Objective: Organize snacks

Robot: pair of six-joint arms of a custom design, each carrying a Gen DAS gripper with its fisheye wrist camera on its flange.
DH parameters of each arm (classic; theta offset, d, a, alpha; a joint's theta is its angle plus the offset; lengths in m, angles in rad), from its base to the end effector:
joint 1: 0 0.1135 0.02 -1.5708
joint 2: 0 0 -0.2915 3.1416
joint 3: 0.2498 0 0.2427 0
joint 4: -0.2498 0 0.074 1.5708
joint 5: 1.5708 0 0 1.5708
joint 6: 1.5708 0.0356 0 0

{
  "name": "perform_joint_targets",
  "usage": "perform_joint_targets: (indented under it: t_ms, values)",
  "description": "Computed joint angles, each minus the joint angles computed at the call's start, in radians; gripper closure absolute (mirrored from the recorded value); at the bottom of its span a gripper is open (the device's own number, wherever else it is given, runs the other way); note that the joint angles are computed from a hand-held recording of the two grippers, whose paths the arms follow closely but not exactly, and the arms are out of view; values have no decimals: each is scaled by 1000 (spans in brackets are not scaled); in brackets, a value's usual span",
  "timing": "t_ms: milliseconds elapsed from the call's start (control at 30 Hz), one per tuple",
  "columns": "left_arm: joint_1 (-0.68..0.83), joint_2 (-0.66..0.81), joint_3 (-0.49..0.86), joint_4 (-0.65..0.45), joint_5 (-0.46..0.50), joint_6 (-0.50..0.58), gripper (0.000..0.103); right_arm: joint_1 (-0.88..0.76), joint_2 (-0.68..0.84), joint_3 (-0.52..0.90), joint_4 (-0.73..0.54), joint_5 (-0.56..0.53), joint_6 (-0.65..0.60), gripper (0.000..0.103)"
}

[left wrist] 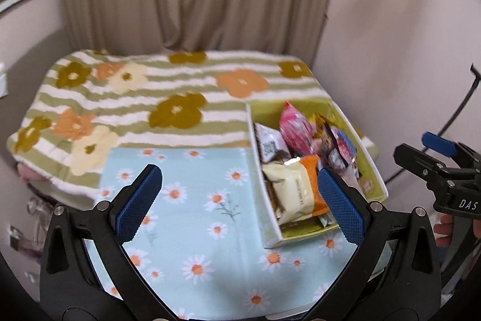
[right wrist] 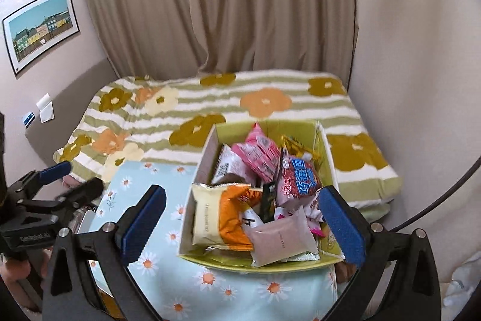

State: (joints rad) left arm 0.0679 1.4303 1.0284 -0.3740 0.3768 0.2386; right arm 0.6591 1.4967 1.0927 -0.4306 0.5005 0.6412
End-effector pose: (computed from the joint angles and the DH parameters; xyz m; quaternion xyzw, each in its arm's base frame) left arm 0.2957 0.0070 0.2903 0.1494 0.8963 -0.1126 0.4021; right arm 0.2547 0.1757 0.2889 0.0810 0.9047 0.0271 0.4174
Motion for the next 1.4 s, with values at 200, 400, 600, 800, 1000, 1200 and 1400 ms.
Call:
perform_joint_targets:
  t_ms: [200,400,600,800,1000,1200,1400]
  values:
    - [222,-157,-73,-49,139,123,0,232,17,76,-174,262,187,2]
    - [463,-243,-117,-146,347,330,0,396,79,133,-346,390,432,2]
    - [592,-265,-134,-233,439,461,0,497,141,189,-501,450,626,2]
    - [654,-278,-127,-301,488,534,0,528,173,232,-576,465,699,2]
    - [660,-264,-111,-330,502,548,0,544,179,250,-627,479,737,2]
    - [659,-270,-122,-327,514,541,0,547,178,256,-634,482,737,2]
    - [662,-272,-125,-320,519,541,0,540,158,234,-592,470,713,2]
